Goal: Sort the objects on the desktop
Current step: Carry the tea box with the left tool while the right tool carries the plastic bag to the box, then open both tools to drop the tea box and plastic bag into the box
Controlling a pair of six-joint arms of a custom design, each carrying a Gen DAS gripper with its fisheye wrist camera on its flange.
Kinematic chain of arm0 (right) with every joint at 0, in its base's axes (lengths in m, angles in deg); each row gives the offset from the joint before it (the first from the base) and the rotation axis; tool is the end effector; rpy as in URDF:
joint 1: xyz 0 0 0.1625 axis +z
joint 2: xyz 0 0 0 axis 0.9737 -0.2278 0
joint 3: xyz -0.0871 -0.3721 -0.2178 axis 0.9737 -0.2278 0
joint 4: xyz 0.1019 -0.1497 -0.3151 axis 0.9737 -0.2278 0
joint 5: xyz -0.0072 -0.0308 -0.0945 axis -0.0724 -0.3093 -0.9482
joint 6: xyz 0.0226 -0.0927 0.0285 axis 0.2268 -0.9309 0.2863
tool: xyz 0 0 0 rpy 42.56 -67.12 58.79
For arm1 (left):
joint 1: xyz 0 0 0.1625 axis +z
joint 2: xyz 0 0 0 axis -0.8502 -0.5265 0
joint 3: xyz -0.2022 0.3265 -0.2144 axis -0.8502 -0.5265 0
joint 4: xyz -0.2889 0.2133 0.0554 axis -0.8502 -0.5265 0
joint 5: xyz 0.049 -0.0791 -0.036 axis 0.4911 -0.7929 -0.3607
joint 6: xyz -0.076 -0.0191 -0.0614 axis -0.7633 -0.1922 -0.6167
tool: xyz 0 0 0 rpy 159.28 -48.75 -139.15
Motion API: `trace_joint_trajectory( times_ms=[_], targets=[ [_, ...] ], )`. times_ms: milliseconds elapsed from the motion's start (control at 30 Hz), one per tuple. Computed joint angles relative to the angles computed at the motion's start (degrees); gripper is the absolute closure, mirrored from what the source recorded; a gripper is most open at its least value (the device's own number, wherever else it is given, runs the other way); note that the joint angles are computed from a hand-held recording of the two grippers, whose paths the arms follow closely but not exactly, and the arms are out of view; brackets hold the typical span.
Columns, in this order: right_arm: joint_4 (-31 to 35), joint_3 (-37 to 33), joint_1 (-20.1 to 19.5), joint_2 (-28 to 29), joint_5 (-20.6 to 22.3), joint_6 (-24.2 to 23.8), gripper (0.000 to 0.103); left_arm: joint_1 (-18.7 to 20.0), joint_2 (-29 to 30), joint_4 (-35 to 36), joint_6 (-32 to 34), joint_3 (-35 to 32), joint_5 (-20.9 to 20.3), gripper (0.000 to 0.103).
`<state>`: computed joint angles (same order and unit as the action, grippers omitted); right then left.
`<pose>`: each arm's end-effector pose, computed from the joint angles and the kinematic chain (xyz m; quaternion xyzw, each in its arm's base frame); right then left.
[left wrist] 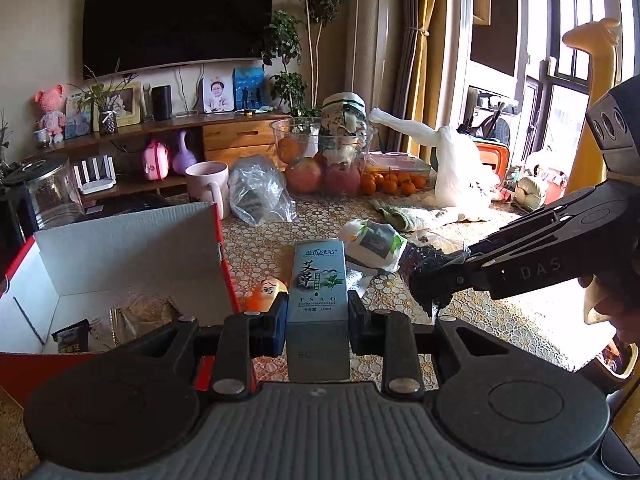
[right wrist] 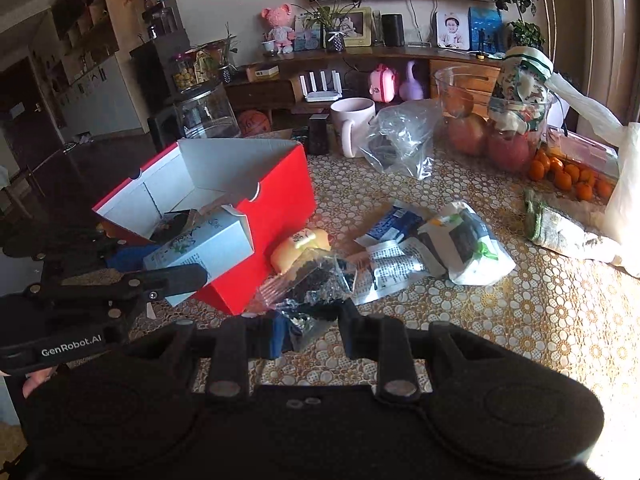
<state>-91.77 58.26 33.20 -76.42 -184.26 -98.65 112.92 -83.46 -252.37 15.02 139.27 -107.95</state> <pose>0.3005 -0.5800 0.2160 0.2038 -0.8932 0.3259 0.2333 -0.2200 -0.6097 0.2637 0.4091 0.8340 -0.3323 0.1632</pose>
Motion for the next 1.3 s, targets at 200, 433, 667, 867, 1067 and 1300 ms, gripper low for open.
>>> trace_joint_trajectory(
  times_ms=[200,433,667,867,1067,1300],
  targets=[
    [4.18,-6.55,2.59,3.6,0.83,-1.39,0.076,1.68,-3.11,1.66,-0.22,-0.42,2.49,0.076],
    [10.0,-17.21,4.16,9.82,1.28,-2.26,0.076,4.32,-3.98,2.83,3.14,-4.39,4.96,0.076],
    [16.73,-32.62,4.05,19.09,-0.12,-3.79,0.076,8.03,0.16,3.53,9.28,-13.05,9.73,0.076],
    [26.95,-46.23,2.18,25.65,-0.21,-4.1,0.076,11.27,7.29,9.31,12.17,-24.31,13.55,0.076],
    [36.27,-55.7,0.57,29.89,0.12,-5.35,0.076,13.1,13.06,18.11,10.24,-34.85,14.89,0.076],
    [43.52,-65.74,0.4,35.62,-2.89,-8.53,0.076,13.77,18.1,22.96,11.62,-43.15,16.26,0.076]
  ],
)
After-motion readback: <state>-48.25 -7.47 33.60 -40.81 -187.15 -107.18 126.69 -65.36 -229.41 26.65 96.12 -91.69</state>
